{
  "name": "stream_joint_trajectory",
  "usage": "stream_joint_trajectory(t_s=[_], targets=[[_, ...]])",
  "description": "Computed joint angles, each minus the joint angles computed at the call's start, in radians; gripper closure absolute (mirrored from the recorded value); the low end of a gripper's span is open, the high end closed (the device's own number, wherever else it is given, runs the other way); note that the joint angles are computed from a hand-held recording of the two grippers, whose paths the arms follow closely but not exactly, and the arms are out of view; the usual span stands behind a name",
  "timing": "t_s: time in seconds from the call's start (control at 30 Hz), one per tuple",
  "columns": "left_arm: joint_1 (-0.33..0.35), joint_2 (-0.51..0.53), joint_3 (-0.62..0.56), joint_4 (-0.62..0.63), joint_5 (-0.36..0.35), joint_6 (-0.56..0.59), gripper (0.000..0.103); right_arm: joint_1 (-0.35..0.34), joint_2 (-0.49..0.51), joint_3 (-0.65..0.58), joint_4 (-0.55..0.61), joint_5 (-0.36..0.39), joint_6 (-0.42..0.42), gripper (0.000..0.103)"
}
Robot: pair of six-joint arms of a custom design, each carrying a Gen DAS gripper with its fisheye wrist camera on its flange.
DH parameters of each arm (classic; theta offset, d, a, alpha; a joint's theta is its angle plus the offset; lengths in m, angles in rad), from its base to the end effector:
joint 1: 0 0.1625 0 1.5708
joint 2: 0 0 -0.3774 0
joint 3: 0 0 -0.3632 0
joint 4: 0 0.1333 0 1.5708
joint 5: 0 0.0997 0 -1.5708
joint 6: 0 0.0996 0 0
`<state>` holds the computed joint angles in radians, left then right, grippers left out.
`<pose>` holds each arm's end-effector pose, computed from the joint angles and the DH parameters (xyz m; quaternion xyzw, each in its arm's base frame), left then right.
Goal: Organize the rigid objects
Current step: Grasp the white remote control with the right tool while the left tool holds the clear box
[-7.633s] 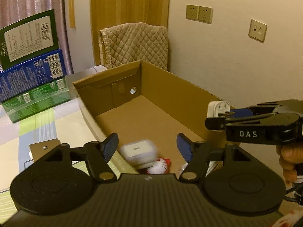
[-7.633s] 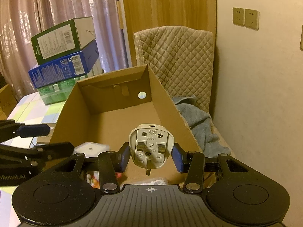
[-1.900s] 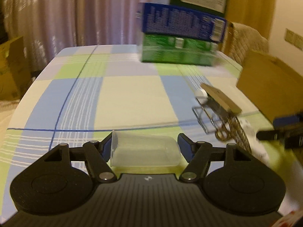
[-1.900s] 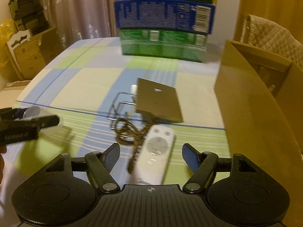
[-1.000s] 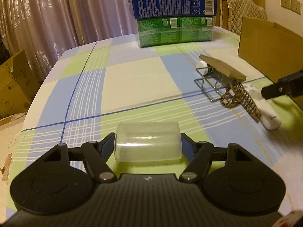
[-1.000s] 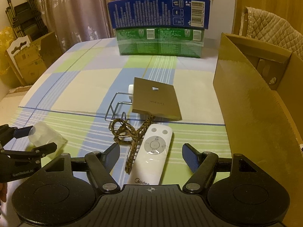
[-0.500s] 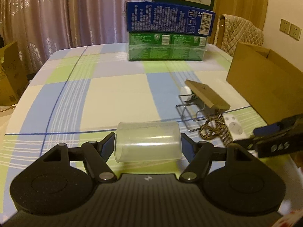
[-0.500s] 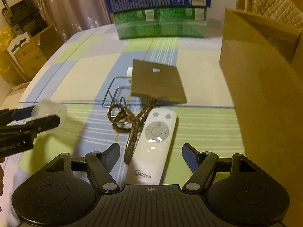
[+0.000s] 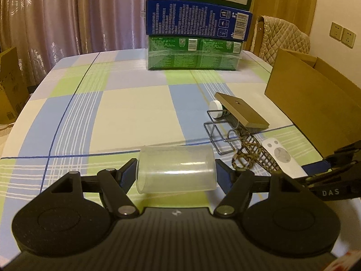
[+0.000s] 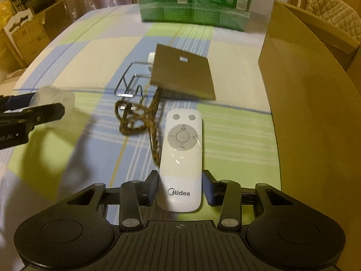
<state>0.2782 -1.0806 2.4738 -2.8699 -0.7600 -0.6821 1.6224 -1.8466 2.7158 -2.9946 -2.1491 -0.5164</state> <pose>-0.2654 -0.2895 0.0603 0.2936 0.8699 -0.3050 0.2531 0.0922 -0.2559 0.2298 0.1834 -0.9068 0.1922 0.3273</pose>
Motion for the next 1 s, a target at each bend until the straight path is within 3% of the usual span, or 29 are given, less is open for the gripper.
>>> stream_joint_trajectory(t_s=[0.13,0.27,0.4,0.63,0.73,0.8,1.0], targets=[[-0.030,-0.025,0.014,0.033,-0.011,-0.030,0.035,0.010,-0.102,0.013,0.124,-0.015,0.051,0.065],[-0.071,-0.061,0.037,0.076,-0.032,-0.081,0.035,-0.006,-0.218,0.044,0.205,0.028,0.099,0.063],[-0.090,-0.060,0.039,0.092,-0.043,-0.099,0.035,-0.012,-0.157,0.053,0.099,0.050,0.080,0.055],[-0.084,-0.041,0.027,0.096,-0.040,-0.087,0.035,0.018,0.016,0.060,-0.130,-0.005,0.013,0.055],[-0.081,-0.038,0.025,0.101,-0.044,-0.087,0.035,0.023,0.041,0.059,-0.156,-0.017,0.019,0.055],[-0.080,-0.038,0.022,0.108,-0.045,-0.087,0.035,0.033,0.068,0.055,-0.185,-0.035,0.014,0.064],[-0.076,-0.041,0.014,0.137,-0.050,-0.099,0.035,0.033,0.009,0.050,-0.093,-0.022,0.076,0.065]])
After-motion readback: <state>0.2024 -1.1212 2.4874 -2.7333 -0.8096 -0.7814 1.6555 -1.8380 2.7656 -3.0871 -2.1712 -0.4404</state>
